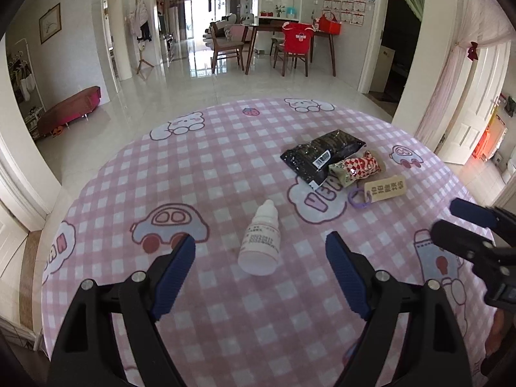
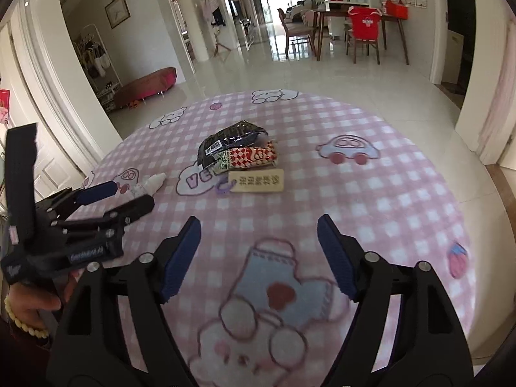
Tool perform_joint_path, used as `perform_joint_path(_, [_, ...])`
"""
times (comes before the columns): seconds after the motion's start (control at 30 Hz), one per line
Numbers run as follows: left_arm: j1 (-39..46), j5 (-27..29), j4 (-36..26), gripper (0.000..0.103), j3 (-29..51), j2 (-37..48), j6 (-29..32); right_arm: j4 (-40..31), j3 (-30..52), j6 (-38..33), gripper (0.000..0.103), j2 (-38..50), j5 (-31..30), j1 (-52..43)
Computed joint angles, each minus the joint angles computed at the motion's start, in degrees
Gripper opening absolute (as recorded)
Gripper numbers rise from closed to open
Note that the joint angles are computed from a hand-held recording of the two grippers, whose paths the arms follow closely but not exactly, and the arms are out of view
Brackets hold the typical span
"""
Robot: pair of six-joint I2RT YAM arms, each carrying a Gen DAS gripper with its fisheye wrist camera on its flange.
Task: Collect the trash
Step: 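Grasp the small white bottle with the left gripper while the right grasps the tan tag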
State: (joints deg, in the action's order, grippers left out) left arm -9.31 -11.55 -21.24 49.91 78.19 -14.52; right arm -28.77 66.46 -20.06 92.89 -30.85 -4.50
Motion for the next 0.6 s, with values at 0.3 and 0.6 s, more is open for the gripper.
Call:
perform_joint_path(0.3, [2.02,4.97,1.74,0.024,0.55,2.37,0.22,2.85,7.93,4.79,0.077,10.04,6.27,6.87])
perform_joint_path(0.6, [2.31,4.68,2.68,0.024,-0.56,-0.28,-0.32,3.76,7.75,1.12,0.052,10.37,11.68,11.2])
